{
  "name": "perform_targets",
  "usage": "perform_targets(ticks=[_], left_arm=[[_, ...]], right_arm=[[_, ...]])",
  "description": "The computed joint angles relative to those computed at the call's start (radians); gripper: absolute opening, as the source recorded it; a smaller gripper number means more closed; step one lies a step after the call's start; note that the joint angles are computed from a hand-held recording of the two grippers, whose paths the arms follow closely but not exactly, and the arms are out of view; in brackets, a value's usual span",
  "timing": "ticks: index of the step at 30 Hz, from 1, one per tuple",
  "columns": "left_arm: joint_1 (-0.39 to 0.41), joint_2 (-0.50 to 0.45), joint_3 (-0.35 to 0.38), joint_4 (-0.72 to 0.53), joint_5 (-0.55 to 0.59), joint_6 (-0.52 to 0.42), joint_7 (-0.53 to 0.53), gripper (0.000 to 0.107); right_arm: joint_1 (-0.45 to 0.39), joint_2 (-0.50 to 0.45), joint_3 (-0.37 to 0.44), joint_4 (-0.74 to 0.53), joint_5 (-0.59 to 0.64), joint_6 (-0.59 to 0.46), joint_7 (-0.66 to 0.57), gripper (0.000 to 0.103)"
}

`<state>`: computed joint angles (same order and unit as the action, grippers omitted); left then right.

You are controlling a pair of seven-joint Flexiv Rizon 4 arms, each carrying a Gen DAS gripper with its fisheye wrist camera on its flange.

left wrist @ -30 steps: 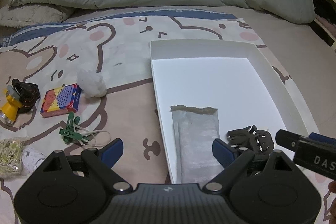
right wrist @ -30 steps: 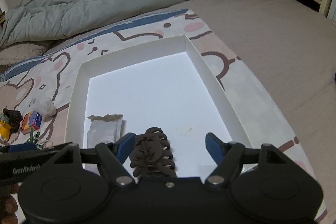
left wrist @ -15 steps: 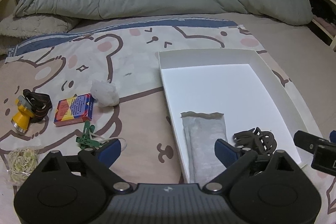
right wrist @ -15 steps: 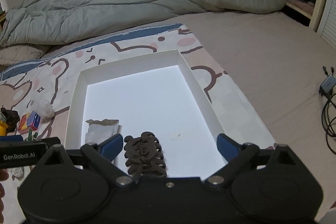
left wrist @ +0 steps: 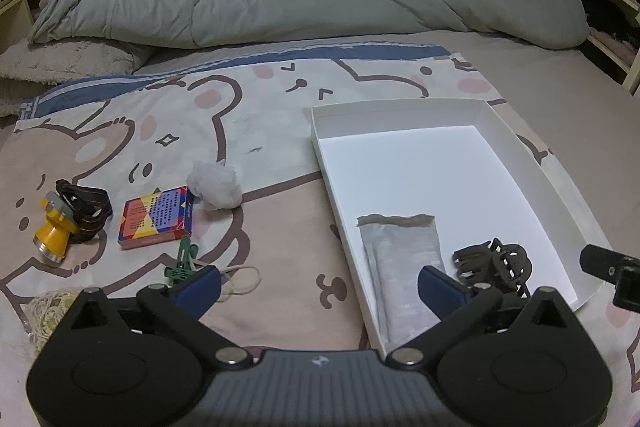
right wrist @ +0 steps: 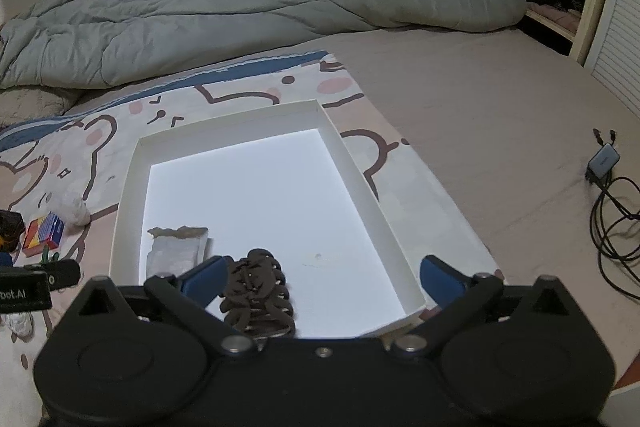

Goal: Organize objects
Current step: 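Lower the brown claw clip into the tray and open the right gripper, then move both tools back toward the remaining items on the bed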

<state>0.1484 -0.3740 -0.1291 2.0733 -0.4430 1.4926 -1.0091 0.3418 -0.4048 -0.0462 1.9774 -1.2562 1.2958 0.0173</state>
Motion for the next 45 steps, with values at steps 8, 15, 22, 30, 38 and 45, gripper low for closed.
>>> perform_targets(ticks=[8, 15, 22, 30, 38, 45], left_arm=[[0.042, 0.014, -0.038, 0.02, -0.036, 0.017, 0.045, 0.103], [0.084, 0.022, -0.058, 0.028, -0.079, 0.026, 0.087, 0.103], [0.124, 0.035, -0.062, 0.045, -0.108, 0.065, 0.127, 0.103], [0.184, 0.051, -0.06, 0.055, -0.145, 0.069, 0.158, 0.103], [0.235, 0.06, -0.046, 0.065, -0.188, 0.067, 0.205, 0.103], [0.264, 0.058, -0.03, 0.057, -0.236, 0.063, 0.235, 0.103]], right_arm=[[0.002, -0.002, 0.008, -0.002, 0.0, -0.02, 0.007, 0.103], [0.028, -0.02, 0.01, -0.03, 0.037, -0.037, -0.025, 0.103], [0.066, -0.05, 0.007, -0.079, 0.065, -0.022, -0.052, 0.103], [0.126, -0.086, -0.002, -0.14, 0.107, -0.006, -0.102, 0.103], [0.192, -0.128, -0.007, -0.21, 0.181, 0.0, -0.171, 0.103], [0.254, -0.17, -0.014, -0.276, 0.243, 0.0, -0.246, 0.103]])
